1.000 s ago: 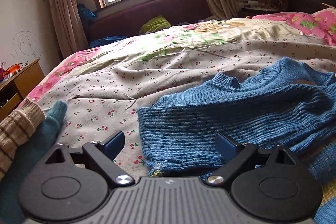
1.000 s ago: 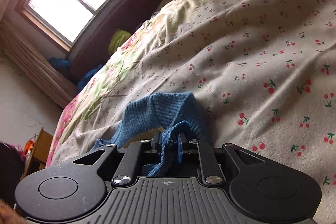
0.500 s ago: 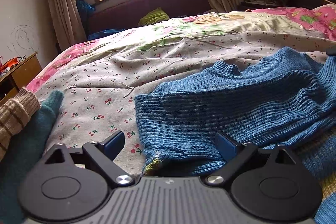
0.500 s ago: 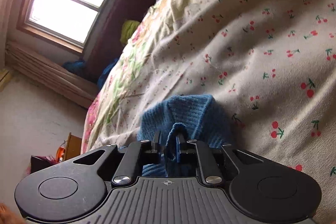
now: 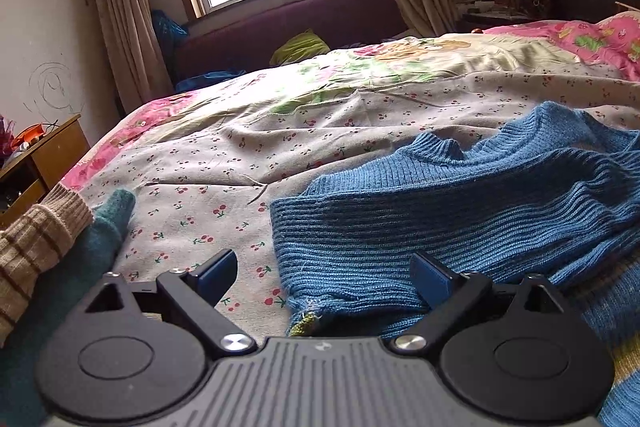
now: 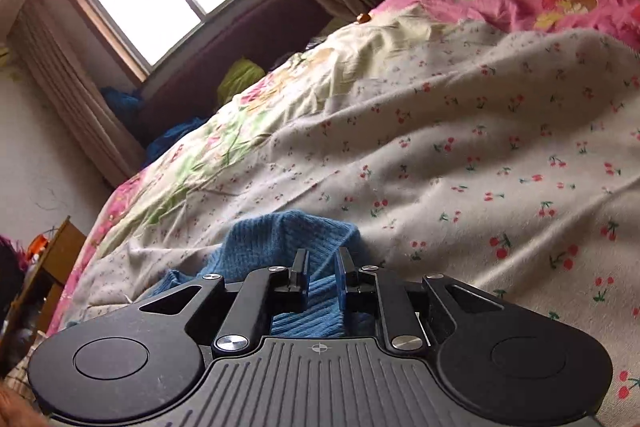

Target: Fold small clothes

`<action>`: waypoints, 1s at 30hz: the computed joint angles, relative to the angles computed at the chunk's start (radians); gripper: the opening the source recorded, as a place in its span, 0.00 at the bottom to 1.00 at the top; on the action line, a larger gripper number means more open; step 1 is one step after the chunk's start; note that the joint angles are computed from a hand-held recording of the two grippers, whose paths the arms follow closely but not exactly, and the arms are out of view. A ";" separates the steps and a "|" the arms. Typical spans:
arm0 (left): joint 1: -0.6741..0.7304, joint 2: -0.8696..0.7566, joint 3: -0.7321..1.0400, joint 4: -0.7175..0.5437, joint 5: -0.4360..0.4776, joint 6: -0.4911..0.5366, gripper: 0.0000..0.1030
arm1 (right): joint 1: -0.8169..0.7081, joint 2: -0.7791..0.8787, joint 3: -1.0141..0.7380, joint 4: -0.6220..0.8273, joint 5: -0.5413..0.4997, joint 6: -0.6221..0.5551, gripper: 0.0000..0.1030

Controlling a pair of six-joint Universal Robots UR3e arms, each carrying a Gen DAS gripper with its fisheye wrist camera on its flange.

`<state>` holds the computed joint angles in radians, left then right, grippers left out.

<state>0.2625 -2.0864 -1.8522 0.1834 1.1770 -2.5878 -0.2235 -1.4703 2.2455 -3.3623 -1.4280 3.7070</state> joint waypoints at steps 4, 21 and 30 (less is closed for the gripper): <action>-0.001 -0.010 0.032 -0.081 0.018 0.003 1.00 | 0.058 0.073 -0.127 0.195 -0.025 -0.069 0.15; 0.449 0.563 -0.310 -0.672 -0.230 0.554 0.96 | 0.233 -0.611 0.042 0.883 -0.049 -0.065 0.19; 0.630 0.794 -0.172 -1.440 -0.198 0.879 0.82 | 0.416 -0.824 0.067 1.154 -0.104 0.123 0.19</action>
